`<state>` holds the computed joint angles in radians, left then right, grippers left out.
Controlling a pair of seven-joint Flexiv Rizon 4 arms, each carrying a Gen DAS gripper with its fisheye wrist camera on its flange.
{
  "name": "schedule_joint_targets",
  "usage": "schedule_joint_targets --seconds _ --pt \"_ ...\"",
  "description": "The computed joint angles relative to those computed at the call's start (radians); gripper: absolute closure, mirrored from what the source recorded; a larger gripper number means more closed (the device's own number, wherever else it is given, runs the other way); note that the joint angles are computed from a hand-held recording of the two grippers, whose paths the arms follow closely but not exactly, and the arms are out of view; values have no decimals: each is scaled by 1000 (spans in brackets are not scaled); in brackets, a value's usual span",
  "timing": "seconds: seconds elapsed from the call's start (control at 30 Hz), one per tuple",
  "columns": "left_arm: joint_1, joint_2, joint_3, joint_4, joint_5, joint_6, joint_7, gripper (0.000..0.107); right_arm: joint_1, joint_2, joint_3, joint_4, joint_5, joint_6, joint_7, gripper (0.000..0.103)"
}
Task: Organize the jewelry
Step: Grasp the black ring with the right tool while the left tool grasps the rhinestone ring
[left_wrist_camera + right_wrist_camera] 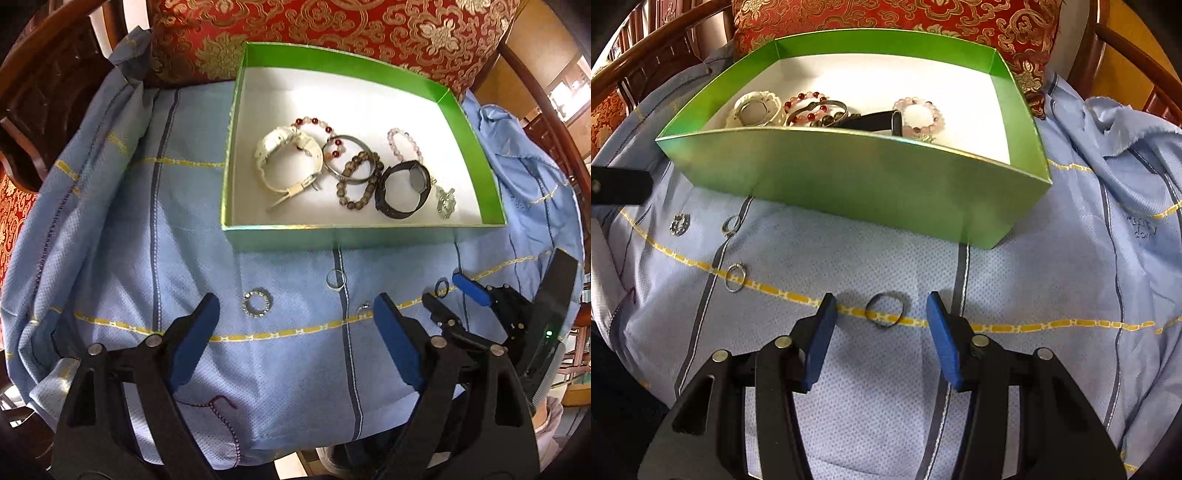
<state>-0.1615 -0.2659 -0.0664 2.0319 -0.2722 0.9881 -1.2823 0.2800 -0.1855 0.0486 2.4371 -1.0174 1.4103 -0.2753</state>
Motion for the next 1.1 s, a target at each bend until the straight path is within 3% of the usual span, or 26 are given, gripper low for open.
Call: schedule_joint_targets --seconds 0.03,0.07,0.3,0.47,0.57,0.6,0.87,0.9,1.0,1.1 --pt "0 -7 -2 -5 1 -9 2 28 0 -3 3 -3 2 7 -11 78" --pt "2 -15 -2 -11 1 -25 5 29 -1 -9 13 -8 24 14 -40 81" --pt "37 -21 6 4 -51 -34 17 30 33 -3 -3 1 -20 26 -31 81" --pt "1 -63 41 -38 81 -49 -71 31 18 -2 3 11 -4 50 -33 81" --pt "-15 -91 47 -70 140 -66 -121 49 24 -5 11 6 31 40 -59 81" --pt "-22 -102 50 -82 159 -75 -137 50 24 -2 9 10 35 43 -63 81" --pt "-95 -147 87 -141 357 -63 -271 49 36 13 -5 21 2 31 -30 79" --pt "-97 -147 83 -140 361 -58 -278 51 35 14 -5 20 -12 27 -21 79" --pt "-96 -140 69 -130 355 -43 -273 73 26 12 5 16 -24 19 -15 79" --pt "-102 -135 63 -125 354 -39 -279 84 21 11 16 14 -1 16 -26 82"
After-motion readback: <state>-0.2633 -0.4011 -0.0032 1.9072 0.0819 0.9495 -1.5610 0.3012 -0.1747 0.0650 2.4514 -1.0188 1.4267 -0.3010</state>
